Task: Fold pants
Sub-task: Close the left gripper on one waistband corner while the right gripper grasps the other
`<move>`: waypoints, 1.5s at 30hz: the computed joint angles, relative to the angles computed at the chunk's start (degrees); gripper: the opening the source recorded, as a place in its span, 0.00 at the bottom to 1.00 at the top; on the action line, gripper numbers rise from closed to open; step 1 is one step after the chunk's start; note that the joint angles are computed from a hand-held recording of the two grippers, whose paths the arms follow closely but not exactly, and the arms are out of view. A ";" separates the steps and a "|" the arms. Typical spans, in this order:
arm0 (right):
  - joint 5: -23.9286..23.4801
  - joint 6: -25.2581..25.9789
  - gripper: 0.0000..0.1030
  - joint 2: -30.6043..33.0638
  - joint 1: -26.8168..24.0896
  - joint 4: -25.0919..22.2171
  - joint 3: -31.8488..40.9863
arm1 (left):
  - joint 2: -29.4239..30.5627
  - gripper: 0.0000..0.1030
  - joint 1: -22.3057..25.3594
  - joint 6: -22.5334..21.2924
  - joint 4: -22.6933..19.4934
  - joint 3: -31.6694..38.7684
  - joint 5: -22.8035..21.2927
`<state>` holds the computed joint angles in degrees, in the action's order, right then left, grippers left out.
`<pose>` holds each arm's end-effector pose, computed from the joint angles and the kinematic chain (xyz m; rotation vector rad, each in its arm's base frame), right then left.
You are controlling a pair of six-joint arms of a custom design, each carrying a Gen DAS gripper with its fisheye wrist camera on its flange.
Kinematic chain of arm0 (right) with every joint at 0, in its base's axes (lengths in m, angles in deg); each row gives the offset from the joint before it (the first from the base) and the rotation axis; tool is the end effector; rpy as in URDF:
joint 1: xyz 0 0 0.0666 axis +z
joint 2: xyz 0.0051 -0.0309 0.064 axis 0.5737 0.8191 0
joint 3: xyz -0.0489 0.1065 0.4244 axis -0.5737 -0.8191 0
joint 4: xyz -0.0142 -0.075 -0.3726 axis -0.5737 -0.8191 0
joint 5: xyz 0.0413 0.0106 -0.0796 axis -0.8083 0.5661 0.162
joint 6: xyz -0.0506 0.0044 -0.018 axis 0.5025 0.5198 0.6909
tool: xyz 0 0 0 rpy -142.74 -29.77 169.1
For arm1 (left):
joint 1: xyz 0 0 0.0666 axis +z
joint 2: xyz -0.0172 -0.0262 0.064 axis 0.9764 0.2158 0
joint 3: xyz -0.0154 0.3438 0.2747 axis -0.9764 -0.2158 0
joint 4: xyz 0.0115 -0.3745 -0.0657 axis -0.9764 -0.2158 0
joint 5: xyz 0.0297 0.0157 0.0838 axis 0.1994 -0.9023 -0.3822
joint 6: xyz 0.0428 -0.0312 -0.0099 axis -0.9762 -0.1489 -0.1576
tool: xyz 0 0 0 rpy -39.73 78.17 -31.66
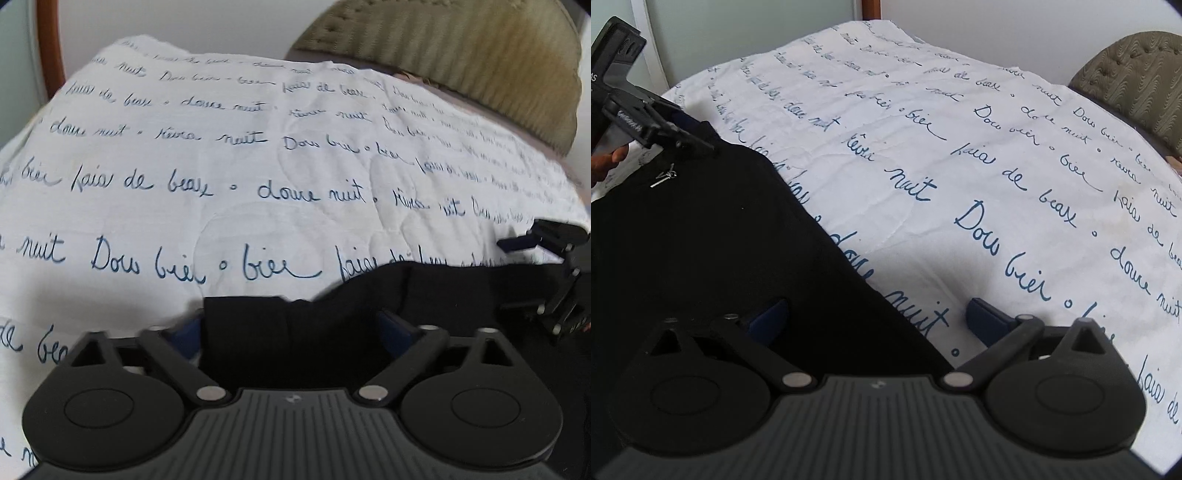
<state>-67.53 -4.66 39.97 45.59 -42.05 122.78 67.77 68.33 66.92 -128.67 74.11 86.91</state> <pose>0.6329 0.1313 0.4139 -0.9182 2.3548 0.3917 0.5757 -0.0980 0.4342 0.0892 2.5365 -0.2633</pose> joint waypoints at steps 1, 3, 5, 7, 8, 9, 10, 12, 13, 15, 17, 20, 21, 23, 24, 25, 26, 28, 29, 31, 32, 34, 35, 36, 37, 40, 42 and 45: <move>-0.42 -0.09 0.88 -0.11 -0.17 0.13 -0.07 | -0.04 0.59 -0.21 -0.27 0.07 -0.09 -1.24; -2.03 -0.55 0.70 -0.25 -0.74 0.10 0.16 | -0.89 0.43 0.36 -0.10 1.45 -1.16 0.37; -3.32 -2.19 0.25 -0.30 -1.31 0.49 0.53 | -1.65 0.35 1.20 1.40 2.90 -2.10 3.34; -5.69 -3.37 0.08 -0.08 -1.85 -0.08 0.98 | -2.26 0.34 0.79 1.22 3.85 -2.74 2.36; -5.31 -2.63 0.07 -0.56 -1.67 0.72 0.10 | -2.69 0.33 0.34 0.59 4.55 -3.27 1.23; -4.36 -2.34 0.07 -1.22 -1.32 2.20 -1.20 | -3.27 0.32 -0.17 -0.20 5.57 -3.99 0.14; -3.47 -2.36 0.06 -2.18 -0.98 4.24 -2.89 | -3.66 0.31 -0.60 -0.93 6.35 -4.41 -0.89; -1.71 -2.36 0.06 -4.27 -0.40 8.23 -6.03 | -4.83 0.31 -1.38 -2.15 7.93 -5.51 -2.70; -1.03 -2.09 0.05 -5.32 -0.20 10.32 -7.54 | -5.63 0.31 -1.69 -3.31 9.00 -6.31 -3.64; 0.44 -1.63 0.05 -7.79 0.19 14.58 -10.66 | -8.03 0.31 -2.55 -6.06 12.26 -8.76 -5.38; 2.11 -0.90 0.05 -10.52 0.75 19.04 -13.78 | -10.36 0.31 -3.29 -8.24 15.22 -10.94 -6.62; 4.07 -0.06 0.05 -14.61 1.56 23.86 -17.66 | -13.24 0.31 -4.37 -10.08 17.27 -13.15 -8.65; 4.62 0.79 0.05 -16.16 1.91 25.23 -19.08 | -14.32 0.31 -4.80 -10.89 17.64 -13.94 -9.17; 6.50 3.43 0.05 -19.33 2.88 27.26 -21.98 | -16.77 0.31 -5.88 -13.12 18.79 -15.93 -10.65; 7.59 5.00 0.05 -21.28 3.52 28.26 -23.77 | -18.09 0.31 -6.46 -13.77 19.31 -17.01 -11.36; 8.09 5.57 0.05 -22.66 3.98 28.71 -24.93 | -19.47 0.31 -7.00 -14.28 19.90 -18.14 -11.77; 8.61 6.13 0.05 -24.53 4.47 29.21 -26.54 | -20.87 0.31 -7.58 -14.69 20.57 -19.35 -12.26; 9.52 7.14 0.05 -27.47 5.27 29.49 -29.05 | -23.54 0.31 -8.81 -15.23 21.43 -21.66 -13.19; 9.92 7.56 0.05 -29.24 5.74 29.49 -30.54 | -24.88 0.31 -9.54 -15.64 21.98 -22.95 -14.02; 10.50 7.99 0.05 -31.80 6.71 29.37 -32.81 | -27.51 0.31 -10.85 -16.20 22.77 -25.45 -15.40; 10.76 8.13 0.05 -33.34 7.19 29.00 -34.09 | -28.81 0.31 -11.47 -16.21 23.04 -26.66 -15.75; 11.59 8.54 0.05 -35.67 8.26 28.92 -36.30 | -31.15 0.31 -12.61 -15.98 22.57 -28.68 -16.02; 11.78 8.65 0.05 -36.90 8.77 28.34 -37.36 | -32.10 0.31 -13.17 -15.64 22.04 -29.58 -16.28; 12.01 8.63 0.05 -37.99 9.24 28.06 -38.45 | -33.08 0.31 -13.80 -15.35 21.37 -30.51 -16.55; 12.25 8.60 0.05 -39.10 9.72 27.78 -39.54 | -34.00 0.31 -14.60 -15.06 20.87 -31.48 -17.26; 12.79 8.89 0.05 -41.71 11.40 26.22 -42.29 | -36.56 0.33 -17.13 -15.74 20.38 -34.68 -20.19; 13.74 9.17 0.05 -42.97 12.59 25.77 -44.06 | -38.05 0.34 -18.96 -16.14 21.10 -37.03 -23.24; 15.04 9.23 0.05 -44.00 14.21 25.86 -46.10 | -39.08 0.34 -20.04 -14.85 20.55 -38.70 -25.01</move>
<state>-52.48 4.57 -4.03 59.80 -16.19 76.68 28.69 48.30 52.07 -108.12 35.41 61.90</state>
